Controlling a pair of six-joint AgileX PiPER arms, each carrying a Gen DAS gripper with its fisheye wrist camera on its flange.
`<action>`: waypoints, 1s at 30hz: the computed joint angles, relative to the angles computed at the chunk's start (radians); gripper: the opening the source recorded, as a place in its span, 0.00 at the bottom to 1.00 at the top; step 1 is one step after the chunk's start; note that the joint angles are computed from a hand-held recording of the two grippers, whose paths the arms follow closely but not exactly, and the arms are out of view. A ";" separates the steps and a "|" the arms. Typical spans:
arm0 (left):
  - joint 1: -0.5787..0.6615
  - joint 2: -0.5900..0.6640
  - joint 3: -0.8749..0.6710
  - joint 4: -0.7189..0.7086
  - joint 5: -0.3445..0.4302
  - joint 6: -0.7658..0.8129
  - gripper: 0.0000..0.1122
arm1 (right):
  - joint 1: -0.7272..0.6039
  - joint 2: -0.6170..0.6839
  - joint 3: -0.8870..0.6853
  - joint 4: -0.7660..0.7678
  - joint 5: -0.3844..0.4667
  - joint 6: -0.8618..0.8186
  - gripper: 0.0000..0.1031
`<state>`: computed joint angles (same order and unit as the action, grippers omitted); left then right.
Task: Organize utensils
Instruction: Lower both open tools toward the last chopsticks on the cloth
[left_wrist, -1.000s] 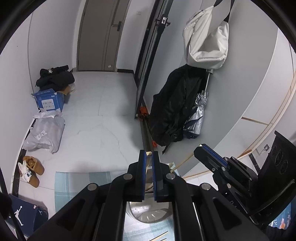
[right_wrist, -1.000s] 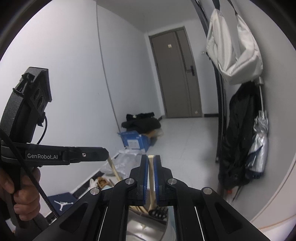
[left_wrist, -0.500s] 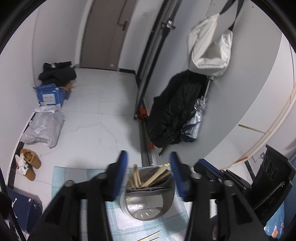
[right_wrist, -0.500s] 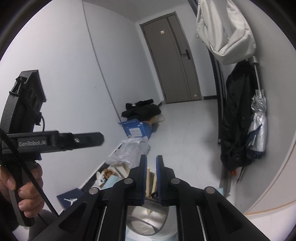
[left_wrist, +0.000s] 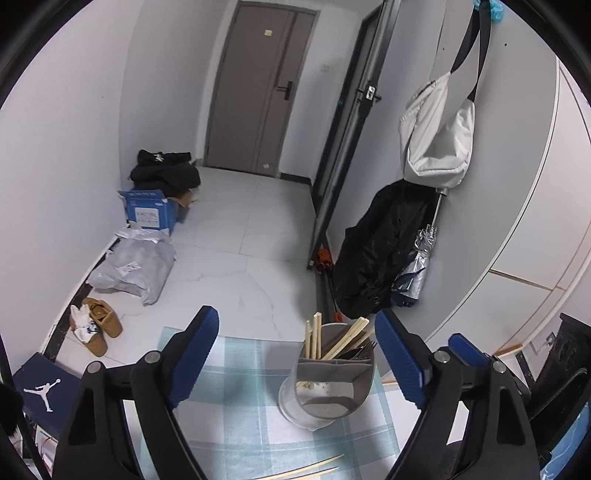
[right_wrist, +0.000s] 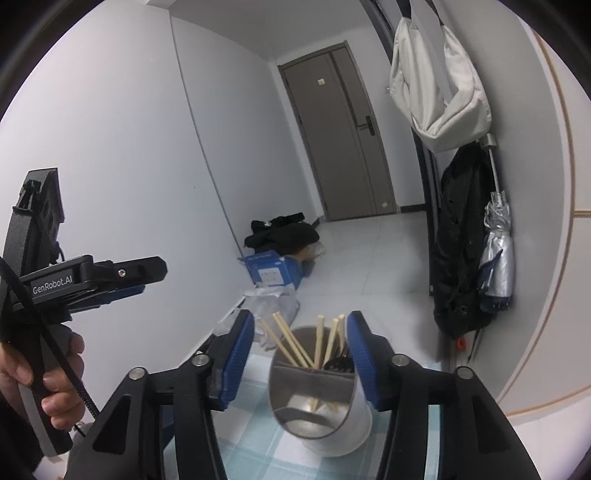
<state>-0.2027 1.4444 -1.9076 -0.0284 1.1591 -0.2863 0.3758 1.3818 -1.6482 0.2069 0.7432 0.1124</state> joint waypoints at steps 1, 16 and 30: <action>-0.002 -0.016 0.019 0.009 -0.007 -0.006 0.79 | 0.016 -0.015 0.012 -0.025 -0.003 0.022 0.54; -0.125 -0.249 0.372 0.300 -0.163 -0.218 0.89 | 0.245 -0.194 0.214 -0.423 -0.045 0.384 0.82; -0.104 -0.418 0.720 0.369 -0.308 -0.313 0.90 | 0.389 -0.242 0.411 -0.626 -0.063 0.571 0.91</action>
<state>-0.3067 1.0264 -1.1876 0.3410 0.8513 -0.5995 0.7648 1.1394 -1.2368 -0.4193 0.6803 0.6837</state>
